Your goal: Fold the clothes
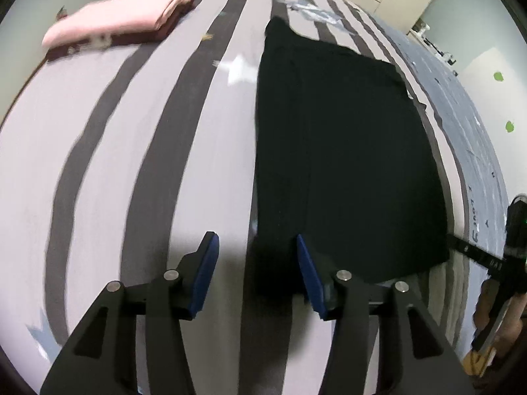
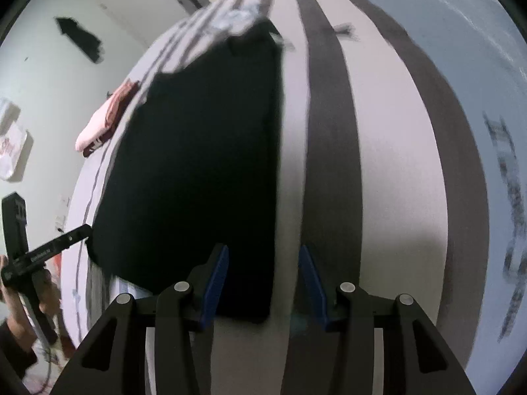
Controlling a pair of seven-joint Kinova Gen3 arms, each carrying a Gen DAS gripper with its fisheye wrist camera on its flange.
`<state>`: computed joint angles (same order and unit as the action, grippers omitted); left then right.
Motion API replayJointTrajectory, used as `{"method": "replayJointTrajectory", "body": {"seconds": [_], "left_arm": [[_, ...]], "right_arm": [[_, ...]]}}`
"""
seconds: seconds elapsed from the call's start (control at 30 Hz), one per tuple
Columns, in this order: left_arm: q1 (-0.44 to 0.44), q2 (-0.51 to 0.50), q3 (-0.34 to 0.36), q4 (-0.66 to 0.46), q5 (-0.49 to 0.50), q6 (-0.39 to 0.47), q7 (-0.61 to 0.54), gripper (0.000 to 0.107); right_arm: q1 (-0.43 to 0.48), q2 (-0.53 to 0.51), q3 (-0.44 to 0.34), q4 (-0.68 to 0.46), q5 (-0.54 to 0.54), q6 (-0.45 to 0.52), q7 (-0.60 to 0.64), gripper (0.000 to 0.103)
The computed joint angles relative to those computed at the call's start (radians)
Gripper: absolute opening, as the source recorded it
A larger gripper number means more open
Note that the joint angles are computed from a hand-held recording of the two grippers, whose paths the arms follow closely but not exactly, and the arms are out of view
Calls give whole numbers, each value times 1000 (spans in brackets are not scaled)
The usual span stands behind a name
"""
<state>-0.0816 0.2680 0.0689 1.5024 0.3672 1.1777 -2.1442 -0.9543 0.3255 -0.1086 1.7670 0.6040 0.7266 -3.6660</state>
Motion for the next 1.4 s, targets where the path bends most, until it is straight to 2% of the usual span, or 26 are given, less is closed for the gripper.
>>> {"method": "replayJointTrajectory", "body": {"seconds": [0.17,0.3,0.6,0.73,0.93,1.03,1.07,1.1,1.23,1.4], "left_arm": [[-19,-30,-8,74,32,-38,-20,51],[-39,-51,-14,110,58,-51,-55,51],[-34,-62,-18,162,78,-77,-93,53],[-20,-91,-5,254,65,-188,-137,57],[8,-102,-20,254,33,-193,-81,56],[13,-107,-17,247,25,-178,-81,42],[13,-107,-15,243,28,-168,-87,30],[16,-108,-13,239,26,-160,-91,24],[36,-132,-15,234,-11,-156,-80,14],[21,-188,-36,220,-12,-102,-97,9]], "right_arm": [[-58,10,12,7,70,6,-109,42],[-52,11,6,3,96,-11,-100,42],[-63,42,6,-32,83,29,-64,42],[-86,41,23,-4,125,4,-121,42],[-82,57,14,-21,125,28,-125,42],[-78,62,10,-36,105,46,-96,40],[-76,62,9,-40,99,52,-86,37],[-78,61,10,-39,96,55,-86,29],[-83,43,14,-18,103,46,-113,11],[-111,30,-8,-81,94,159,-95,8]]}}
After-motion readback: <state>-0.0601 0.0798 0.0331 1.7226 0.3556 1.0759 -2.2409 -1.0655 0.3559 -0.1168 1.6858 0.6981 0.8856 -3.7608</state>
